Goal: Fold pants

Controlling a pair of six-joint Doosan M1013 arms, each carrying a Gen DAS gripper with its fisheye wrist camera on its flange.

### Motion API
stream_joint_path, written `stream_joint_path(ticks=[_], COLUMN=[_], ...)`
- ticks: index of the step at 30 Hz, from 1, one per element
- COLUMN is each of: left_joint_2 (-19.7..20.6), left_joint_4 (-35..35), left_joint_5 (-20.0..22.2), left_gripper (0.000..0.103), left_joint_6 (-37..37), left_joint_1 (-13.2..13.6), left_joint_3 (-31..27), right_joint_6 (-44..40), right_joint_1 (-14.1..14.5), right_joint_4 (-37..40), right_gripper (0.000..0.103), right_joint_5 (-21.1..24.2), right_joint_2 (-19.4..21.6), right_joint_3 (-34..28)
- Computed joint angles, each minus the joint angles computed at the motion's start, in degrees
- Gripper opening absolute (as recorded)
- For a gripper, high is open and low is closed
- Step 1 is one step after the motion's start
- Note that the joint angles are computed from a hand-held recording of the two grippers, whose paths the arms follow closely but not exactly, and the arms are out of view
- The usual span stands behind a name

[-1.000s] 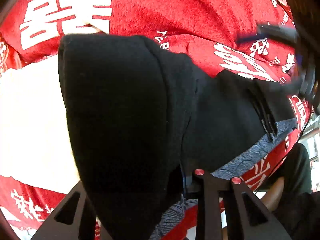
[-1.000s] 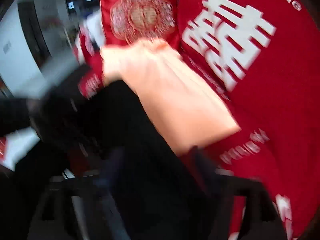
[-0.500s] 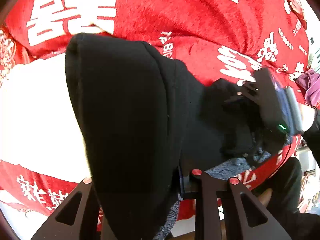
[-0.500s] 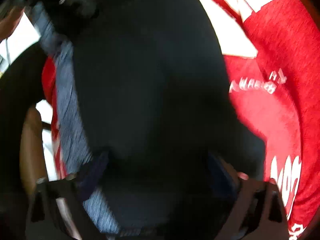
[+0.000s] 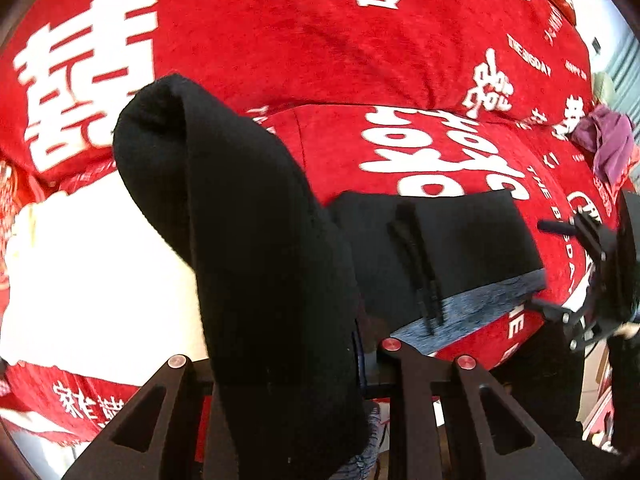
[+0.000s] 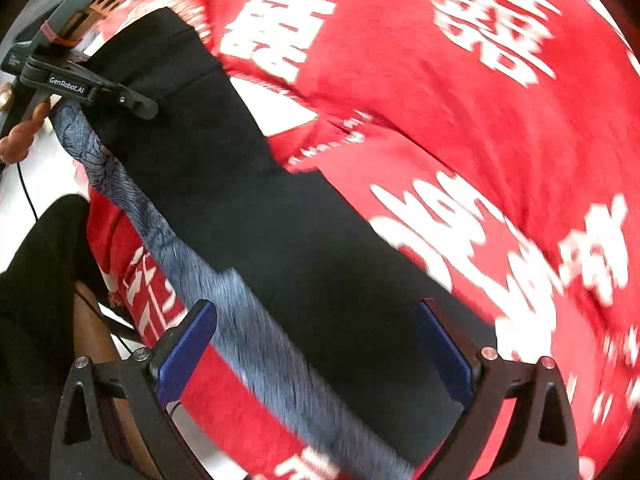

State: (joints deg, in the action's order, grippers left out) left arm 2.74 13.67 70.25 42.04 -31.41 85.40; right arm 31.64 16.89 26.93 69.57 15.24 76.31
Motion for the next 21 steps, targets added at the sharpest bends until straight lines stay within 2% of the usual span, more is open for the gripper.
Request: stream_joint_path(ticks=[3, 6, 13, 16, 21], left_joint_2=[3.0, 6.8, 16.8, 21.8, 29.4], left_joint_4=[-1.9, -3.1, -8.3, -9.9, -6.9], left_joint_5=[1.6, 3.0, 5.4, 8.8, 16.6], left_gripper=[0.024, 0.024, 0.024, 0.024, 0.024], left_joint_6=[2.0, 4.0, 5.4, 6.2, 11.1], left_joint_1=[-0.3, -0.9, -2.3, -3.1, -6.1], left_joint_3=[-4.3, -9.7, -21.0, -25.3, -32.5], right_joint_6=[1.6, 2.4, 4.8, 7.2, 11.1], right_joint_1=[-2.7, -4.1, -8.2, -9.6, -12.2], right_joint_4=[2.5, 3.9, 8.8, 9.7, 11.7], right_gripper=[0.1, 0.1, 0.1, 0.1, 0.1], right_joint_5=[-1.2, -2.0, -2.3, -2.4, -2.2], right_joint_2=[-1.8, -2.7, -3.1, -3.1, -2.8], right_joint_3=[3.0, 5.0, 6.1, 6.7, 7.8])
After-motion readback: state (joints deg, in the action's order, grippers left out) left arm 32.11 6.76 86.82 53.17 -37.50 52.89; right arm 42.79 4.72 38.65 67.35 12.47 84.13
